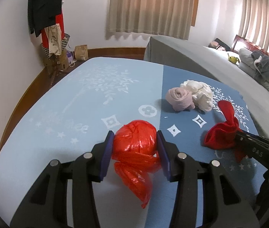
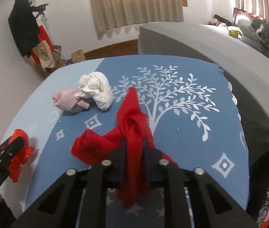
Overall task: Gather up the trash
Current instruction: 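Lift the red glove and red bag toward the bin with both tools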
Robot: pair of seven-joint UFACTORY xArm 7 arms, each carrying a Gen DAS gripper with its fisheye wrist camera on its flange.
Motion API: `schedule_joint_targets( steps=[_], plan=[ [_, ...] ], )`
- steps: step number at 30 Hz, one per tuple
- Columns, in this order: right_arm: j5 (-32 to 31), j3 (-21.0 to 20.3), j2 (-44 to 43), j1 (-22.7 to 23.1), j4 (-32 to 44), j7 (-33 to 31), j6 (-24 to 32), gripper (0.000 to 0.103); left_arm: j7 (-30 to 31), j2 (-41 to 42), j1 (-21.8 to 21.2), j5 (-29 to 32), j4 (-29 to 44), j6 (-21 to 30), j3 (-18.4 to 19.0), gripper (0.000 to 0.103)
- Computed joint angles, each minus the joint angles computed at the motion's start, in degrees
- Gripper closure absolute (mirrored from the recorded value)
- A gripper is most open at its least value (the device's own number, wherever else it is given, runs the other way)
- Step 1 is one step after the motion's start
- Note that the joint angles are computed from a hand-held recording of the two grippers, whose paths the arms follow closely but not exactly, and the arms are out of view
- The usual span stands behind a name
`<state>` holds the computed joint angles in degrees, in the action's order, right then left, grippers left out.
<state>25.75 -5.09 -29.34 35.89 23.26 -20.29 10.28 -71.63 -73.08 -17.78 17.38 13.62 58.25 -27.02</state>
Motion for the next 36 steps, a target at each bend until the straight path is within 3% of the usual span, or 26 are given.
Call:
schedule_joint_targets(
  steps=[8,18,36],
  plan=[
    [1.4,-3.8,-7.9,0.0,-1.4,-3.0,3.9,0.091,-0.4,3.3,0.6,0.7,3.4,-1.3,-1.6,0.060],
    [0.1,-5.2,-17.1,-5.2,-2.2,-4.1,8.3,0.091,-1.6,10.3,2.7,2.4,10.0,-4.8,-4.7,0.060],
    [-4.1,-10.6,-30.2,-20.9,-2.4,-9.4,19.3,0.091,-6.8,26.5,6.2,8.0,24.2,-13.1,-13.1,0.060]
  ],
)
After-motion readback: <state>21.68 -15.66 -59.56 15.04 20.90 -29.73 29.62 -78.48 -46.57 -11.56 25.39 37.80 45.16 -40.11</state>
